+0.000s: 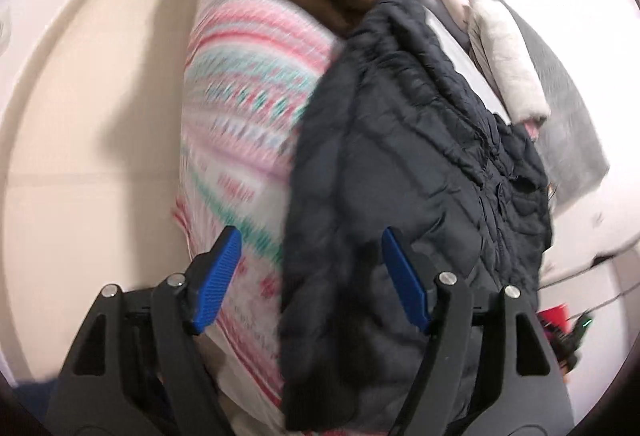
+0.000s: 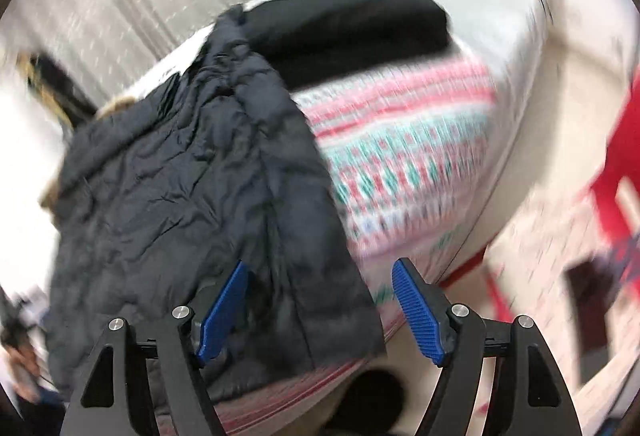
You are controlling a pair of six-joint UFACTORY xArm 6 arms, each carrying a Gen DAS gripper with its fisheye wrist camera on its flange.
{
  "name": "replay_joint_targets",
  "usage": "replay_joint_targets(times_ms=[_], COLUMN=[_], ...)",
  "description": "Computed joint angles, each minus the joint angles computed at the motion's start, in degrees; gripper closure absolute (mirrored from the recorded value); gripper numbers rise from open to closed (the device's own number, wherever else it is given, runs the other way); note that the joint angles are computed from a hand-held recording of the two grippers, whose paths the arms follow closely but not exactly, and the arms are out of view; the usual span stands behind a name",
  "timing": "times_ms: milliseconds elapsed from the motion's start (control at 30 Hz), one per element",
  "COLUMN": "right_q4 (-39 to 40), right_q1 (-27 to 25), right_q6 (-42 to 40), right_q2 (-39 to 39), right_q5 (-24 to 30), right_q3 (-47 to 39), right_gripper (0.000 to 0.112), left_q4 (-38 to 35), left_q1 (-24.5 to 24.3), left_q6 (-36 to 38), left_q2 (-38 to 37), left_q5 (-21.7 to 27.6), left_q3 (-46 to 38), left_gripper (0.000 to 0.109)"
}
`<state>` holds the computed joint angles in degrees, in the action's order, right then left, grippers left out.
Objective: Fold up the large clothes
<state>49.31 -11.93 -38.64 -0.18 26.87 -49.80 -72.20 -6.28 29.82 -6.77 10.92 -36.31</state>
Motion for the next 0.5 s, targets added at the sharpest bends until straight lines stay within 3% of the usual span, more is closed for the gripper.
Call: replay_joint_targets(times_ms=[133,300,400,500], right_q4=[6.1,8.8,13.5,15.3], right_q1=[-4.5,-5.9,-8.2,-8.8], right_q6=[1.0,4.2,3.6,3.8], right_q2=[-0.4,3.3,5.8,6.1], right_q5=[7.3,10.9,18.3,18.3], right_q3=[0.8,-1.3,-3.0,-2.7], right_gripper=[0.036,0.036,0.036,0.038], left_q4=[-13.6,-23.3,-27.7,-32.5], left_q1=[1.7,1.4,2.3,3.4], left_q6=[8.5,15.7,19.1,22.4], left_q2=[-2.0,-2.9,-3.1,-3.3], left_q5=[3.8,6.6,9.8,13.8], left_q3=[2.5,3.7,4.4,5.0], left_gripper=[0.035,0.035,0.033,0.033])
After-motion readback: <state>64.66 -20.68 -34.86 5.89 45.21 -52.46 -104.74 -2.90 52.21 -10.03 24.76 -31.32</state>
